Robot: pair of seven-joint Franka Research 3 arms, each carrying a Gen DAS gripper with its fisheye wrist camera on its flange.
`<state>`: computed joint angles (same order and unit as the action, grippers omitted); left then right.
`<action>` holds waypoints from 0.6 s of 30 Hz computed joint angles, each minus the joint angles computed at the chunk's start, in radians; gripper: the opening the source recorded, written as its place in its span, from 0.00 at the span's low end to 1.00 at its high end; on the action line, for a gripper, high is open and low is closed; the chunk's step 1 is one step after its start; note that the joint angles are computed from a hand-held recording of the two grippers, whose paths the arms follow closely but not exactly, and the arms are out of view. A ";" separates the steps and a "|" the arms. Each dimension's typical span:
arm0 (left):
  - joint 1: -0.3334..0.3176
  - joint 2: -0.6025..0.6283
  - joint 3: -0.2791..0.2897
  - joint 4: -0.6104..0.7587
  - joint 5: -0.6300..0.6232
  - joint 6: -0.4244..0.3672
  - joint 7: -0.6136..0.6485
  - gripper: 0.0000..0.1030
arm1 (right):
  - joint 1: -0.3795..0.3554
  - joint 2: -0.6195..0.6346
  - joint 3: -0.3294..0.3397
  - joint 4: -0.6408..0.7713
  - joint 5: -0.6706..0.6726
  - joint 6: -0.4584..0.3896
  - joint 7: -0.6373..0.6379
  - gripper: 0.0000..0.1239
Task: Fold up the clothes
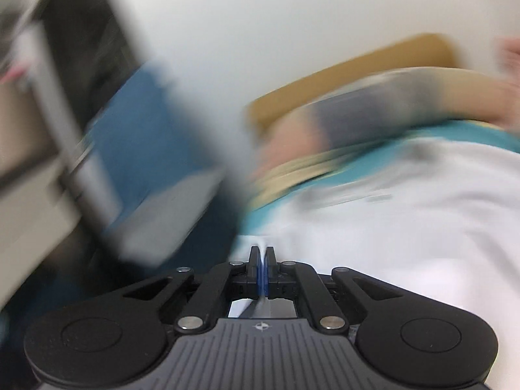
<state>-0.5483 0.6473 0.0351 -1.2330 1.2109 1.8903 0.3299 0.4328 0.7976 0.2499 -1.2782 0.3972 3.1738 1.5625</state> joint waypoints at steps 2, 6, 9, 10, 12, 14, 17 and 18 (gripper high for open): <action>0.001 0.075 -0.027 0.108 -0.019 0.074 0.093 0.02 | 0.003 -0.002 -0.009 -0.002 0.007 0.000 0.014 0.70; 0.010 0.242 -0.053 0.332 -0.161 0.119 0.214 0.02 | 0.010 -0.005 -0.030 -0.009 0.011 0.002 0.040 0.70; 0.014 0.209 -0.045 0.269 -0.223 0.191 0.182 0.12 | 0.015 -0.002 -0.041 -0.002 0.010 -0.012 0.060 0.70; 0.010 0.170 -0.034 0.210 -0.231 0.221 0.144 0.18 | 0.010 -0.003 -0.034 -0.006 0.007 -0.011 0.057 0.70; 0.005 0.086 -0.016 0.088 -0.239 0.289 0.061 0.36 | 0.001 -0.004 -0.020 -0.010 0.004 -0.011 0.050 0.70; 0.019 -0.022 -0.013 -0.062 -0.225 0.376 -0.038 0.49 | -0.004 -0.003 -0.011 -0.009 0.001 -0.016 0.043 0.70; 0.038 -0.155 -0.017 -0.234 -0.174 0.446 -0.215 0.56 | -0.004 -0.006 -0.009 -0.013 -0.003 -0.022 0.032 0.70; 0.049 -0.188 -0.018 -0.274 -0.156 0.463 -0.283 0.56 | -0.003 -0.007 -0.009 -0.016 -0.004 -0.024 0.029 0.70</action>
